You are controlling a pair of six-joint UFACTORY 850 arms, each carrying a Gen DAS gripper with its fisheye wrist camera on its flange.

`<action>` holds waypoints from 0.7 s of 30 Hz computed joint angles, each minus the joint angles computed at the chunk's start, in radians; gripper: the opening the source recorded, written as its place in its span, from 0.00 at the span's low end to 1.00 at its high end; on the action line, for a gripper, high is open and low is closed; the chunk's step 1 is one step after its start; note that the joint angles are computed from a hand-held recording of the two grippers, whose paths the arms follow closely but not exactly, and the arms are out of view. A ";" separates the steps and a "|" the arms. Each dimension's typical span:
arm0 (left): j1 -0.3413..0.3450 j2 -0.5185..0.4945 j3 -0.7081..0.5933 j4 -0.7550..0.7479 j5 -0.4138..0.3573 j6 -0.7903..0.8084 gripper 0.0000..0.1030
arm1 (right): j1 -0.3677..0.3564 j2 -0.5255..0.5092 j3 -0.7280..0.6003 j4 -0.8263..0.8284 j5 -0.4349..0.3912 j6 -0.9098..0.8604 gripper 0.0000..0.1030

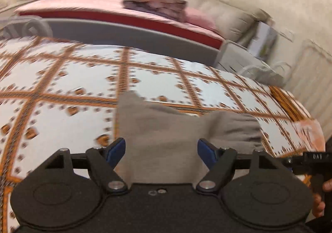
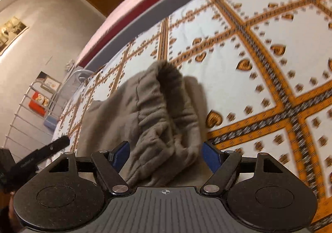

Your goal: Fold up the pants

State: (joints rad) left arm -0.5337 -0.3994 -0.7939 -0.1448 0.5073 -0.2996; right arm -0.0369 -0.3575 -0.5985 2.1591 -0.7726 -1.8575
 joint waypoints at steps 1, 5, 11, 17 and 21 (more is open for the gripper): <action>0.006 0.007 0.009 -0.014 -0.001 0.003 0.67 | 0.006 -0.002 -0.003 0.002 0.004 0.007 0.74; 0.023 0.023 0.030 -0.029 0.005 0.003 0.69 | 0.028 -0.009 -0.014 0.043 0.047 -0.002 0.74; 0.033 0.020 0.028 -0.110 -0.049 0.063 0.69 | 0.095 0.019 -0.023 0.179 0.164 -0.260 0.33; 0.054 0.004 0.014 -0.121 -0.115 0.075 0.68 | 0.081 0.103 0.054 0.340 0.141 -0.512 0.29; 0.046 0.010 0.029 -0.077 -0.070 0.051 0.69 | 0.062 0.063 0.037 0.345 0.162 -0.486 0.38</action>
